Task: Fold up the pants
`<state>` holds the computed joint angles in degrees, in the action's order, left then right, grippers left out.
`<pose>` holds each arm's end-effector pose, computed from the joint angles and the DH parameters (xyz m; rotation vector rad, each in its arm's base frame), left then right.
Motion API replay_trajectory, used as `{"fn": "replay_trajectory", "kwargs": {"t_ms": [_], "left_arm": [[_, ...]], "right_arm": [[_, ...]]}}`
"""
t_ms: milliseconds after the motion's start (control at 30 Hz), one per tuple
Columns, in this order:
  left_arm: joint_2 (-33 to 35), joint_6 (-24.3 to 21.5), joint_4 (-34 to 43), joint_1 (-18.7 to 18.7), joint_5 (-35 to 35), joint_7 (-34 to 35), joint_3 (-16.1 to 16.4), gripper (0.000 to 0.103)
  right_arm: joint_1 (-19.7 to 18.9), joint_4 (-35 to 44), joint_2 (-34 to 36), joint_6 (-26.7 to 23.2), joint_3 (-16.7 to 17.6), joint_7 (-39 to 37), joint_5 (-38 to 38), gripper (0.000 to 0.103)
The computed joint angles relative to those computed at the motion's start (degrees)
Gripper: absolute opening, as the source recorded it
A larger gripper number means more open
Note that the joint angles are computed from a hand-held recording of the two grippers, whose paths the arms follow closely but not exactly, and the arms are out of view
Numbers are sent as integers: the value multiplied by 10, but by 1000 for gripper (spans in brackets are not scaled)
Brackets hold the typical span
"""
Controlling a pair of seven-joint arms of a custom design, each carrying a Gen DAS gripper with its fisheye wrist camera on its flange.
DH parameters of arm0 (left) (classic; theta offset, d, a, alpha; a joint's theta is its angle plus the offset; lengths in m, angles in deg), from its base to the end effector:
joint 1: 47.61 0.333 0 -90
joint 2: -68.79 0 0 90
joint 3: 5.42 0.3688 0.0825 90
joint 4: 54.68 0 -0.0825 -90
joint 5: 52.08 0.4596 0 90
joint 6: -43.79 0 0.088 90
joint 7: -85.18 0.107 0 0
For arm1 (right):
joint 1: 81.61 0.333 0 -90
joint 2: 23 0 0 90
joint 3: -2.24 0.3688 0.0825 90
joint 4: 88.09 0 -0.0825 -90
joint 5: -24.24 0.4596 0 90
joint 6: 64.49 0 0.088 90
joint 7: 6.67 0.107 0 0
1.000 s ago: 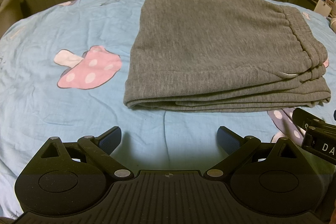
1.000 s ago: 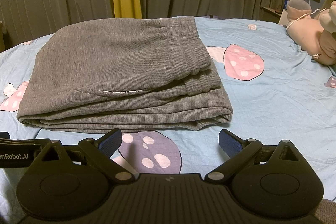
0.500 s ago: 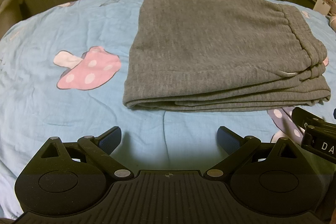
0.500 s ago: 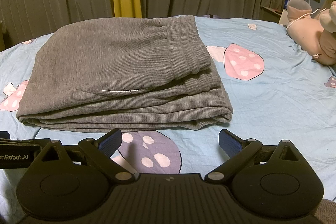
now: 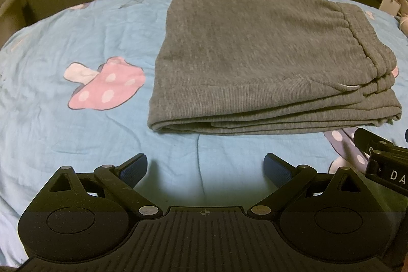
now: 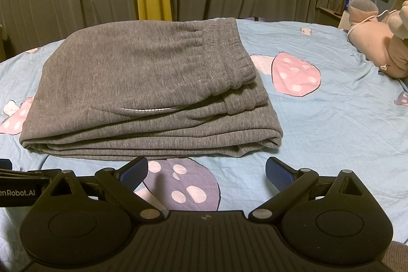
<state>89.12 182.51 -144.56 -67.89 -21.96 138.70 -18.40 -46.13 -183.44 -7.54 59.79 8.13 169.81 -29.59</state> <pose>0.6776 -0.4110 0.5232 -1.6488 2.0538 -0.5821 0.5905 0.4681 0.5117 -1.4615 2.0522 -0.9191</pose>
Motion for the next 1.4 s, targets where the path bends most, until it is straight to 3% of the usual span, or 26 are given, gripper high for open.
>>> {"fn": "replay_trajectory", "kwargs": {"t_ms": [1400], "left_arm": [[-3, 4, -3, 0, 0, 9, -1, 101]], "right_arm": [[0, -1, 0, 1, 0, 0, 1, 99]]}}
